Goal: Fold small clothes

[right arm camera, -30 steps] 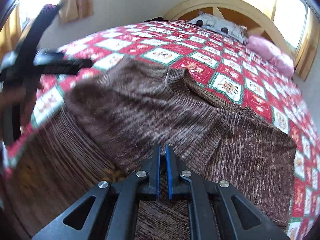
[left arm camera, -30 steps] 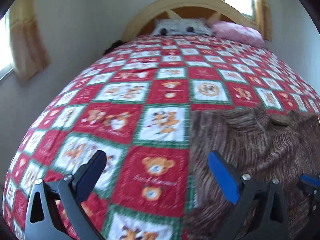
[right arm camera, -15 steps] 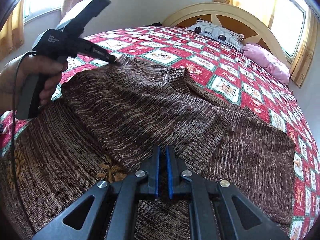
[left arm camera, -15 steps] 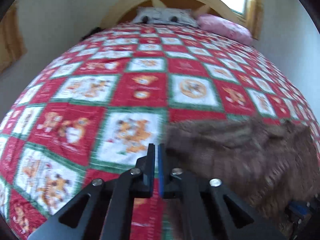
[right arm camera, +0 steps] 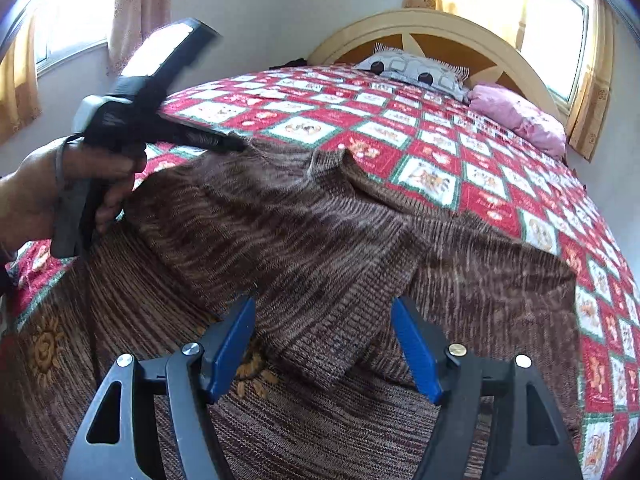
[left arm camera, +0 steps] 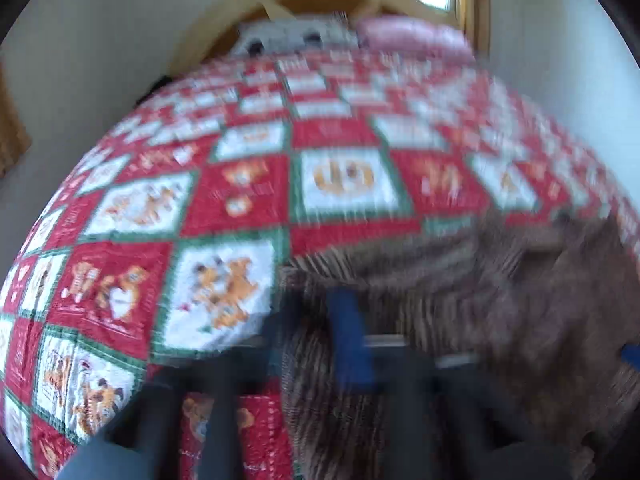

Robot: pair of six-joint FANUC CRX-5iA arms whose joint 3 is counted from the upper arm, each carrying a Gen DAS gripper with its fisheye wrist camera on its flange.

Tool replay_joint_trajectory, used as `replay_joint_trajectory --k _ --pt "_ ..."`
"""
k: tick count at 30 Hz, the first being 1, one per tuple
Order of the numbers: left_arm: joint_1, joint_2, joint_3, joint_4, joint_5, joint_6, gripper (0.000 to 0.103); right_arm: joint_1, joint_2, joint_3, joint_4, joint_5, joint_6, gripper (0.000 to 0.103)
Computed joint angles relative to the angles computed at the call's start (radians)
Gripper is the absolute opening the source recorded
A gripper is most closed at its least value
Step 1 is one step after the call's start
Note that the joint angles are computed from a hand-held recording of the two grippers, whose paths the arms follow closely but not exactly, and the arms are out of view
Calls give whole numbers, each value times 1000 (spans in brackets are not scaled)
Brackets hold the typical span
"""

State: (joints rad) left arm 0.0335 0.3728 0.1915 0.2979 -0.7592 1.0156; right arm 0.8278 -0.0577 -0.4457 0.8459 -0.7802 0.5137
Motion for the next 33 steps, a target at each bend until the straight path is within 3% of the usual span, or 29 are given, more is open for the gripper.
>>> replay_joint_trajectory --k 2,3,5,8,11,13,15,16,18,19,20,23,27,33 --pt "-14 -8 -3 -49 51 19 7 -2 25 21 -30 -22 18 71" --pt "-20 -8 14 -117 63 84 7 -4 29 26 -38 -27 22 71" --pt "-6 12 49 -154 41 196 8 -9 28 28 -51 -21 26 71" --pt "1 21 60 -167 34 247 9 -13 29 35 -77 -22 36 71" --pt "-69 38 156 -448 -32 442 11 -25 28 41 -106 -8 51 74" --pt "-86 35 162 -500 -36 465 9 -37 26 45 -133 3 53 77" --pt "-57 0 99 -402 17 397 13 -49 25 57 -182 14 73 78" --pt "-42 -17 72 -364 37 381 22 -53 26 65 -203 15 82 78" --pt "-25 -68 27 -371 57 431 50 -60 24 84 -257 11 118 78" --pt "-11 -104 -15 -345 82 426 72 -61 14 91 -288 6 140 78" --pt "8 -153 -87 -289 137 390 77 -58 5 90 -296 1 145 78" --pt "51 -285 -282 -111 234 197 82 -30 -49 55 -266 -29 122 78" --pt "73 -385 -428 20 261 9 86 18 -111 10 -217 -91 82 78" --pt "72 -467 -508 49 189 -37 86 71 -166 -51 -190 -170 21 78"
